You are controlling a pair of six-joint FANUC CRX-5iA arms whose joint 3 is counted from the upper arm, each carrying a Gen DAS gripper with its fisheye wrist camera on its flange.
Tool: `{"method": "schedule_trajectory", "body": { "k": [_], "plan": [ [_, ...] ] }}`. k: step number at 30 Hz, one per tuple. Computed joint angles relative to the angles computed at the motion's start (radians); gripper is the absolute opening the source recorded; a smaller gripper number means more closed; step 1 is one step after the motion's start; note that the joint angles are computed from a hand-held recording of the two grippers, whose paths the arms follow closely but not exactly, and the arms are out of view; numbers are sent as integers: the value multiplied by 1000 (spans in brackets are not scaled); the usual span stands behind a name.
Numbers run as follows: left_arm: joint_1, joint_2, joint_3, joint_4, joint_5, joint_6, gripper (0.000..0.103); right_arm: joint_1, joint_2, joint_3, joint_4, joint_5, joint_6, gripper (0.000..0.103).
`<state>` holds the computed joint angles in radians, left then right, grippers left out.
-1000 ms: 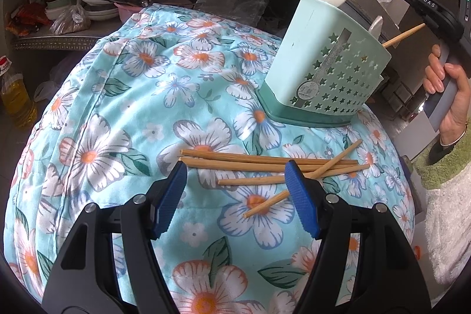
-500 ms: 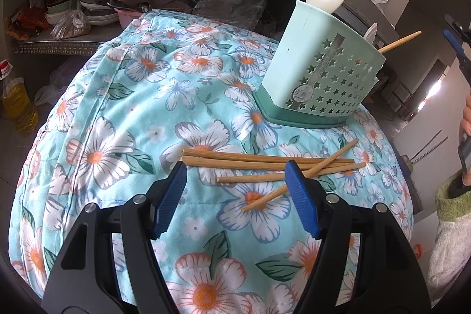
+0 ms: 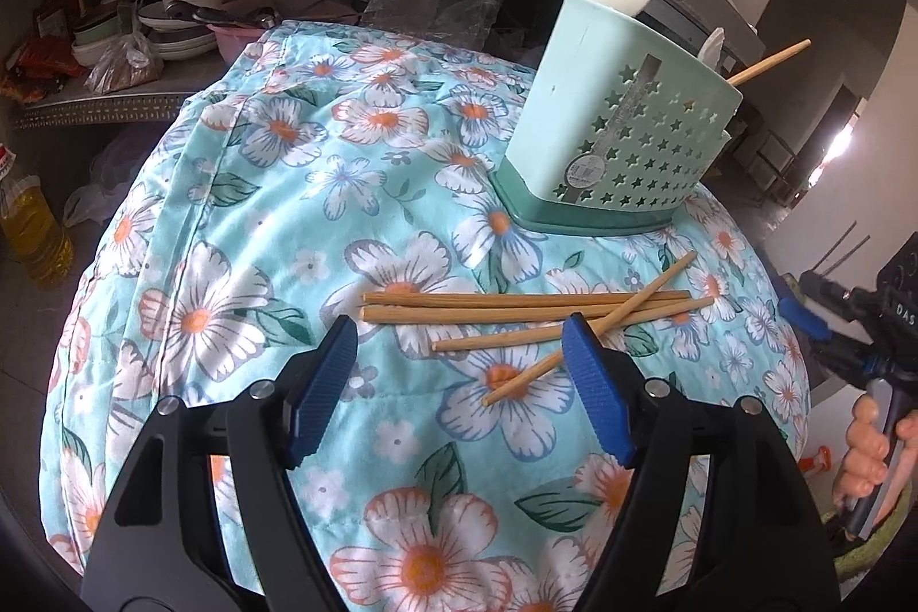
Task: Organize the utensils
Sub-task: 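Grasp a wooden chopstick from the quilt with the left gripper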
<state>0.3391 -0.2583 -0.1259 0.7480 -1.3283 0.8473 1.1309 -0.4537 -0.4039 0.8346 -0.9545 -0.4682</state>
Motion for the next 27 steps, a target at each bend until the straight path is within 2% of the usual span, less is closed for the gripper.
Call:
{"method": "schedule_trajectory", "body": {
  "k": [2,4,8,11,14,19,22,27],
  "plan": [
    [-22,7,11,3,-3,-21,70,-18,3,-16,-51,68,-21,48],
    [-51,14,20,3,-4,-41,70,-29,15,-11,-103,94,0,48],
    [-124,41,47,1,-11,-80,67,-37,20,3,-168,81,30,48],
    [-191,70,84,-14,-16,-122,61,-36,-14,-35,-157,90,-1,48],
    [-264,108,129,-38,-14,-164,53,-49,-54,-91,-136,154,-41,48],
    [-388,190,234,-120,-26,-190,37,-73,-76,-129,-126,220,-30,48],
    [-453,239,300,-192,-39,-178,29,-87,-97,-163,-104,272,-39,48],
    [-527,308,386,-286,-53,-130,20,-90,-117,-189,-82,305,-21,48]
  ]
}}
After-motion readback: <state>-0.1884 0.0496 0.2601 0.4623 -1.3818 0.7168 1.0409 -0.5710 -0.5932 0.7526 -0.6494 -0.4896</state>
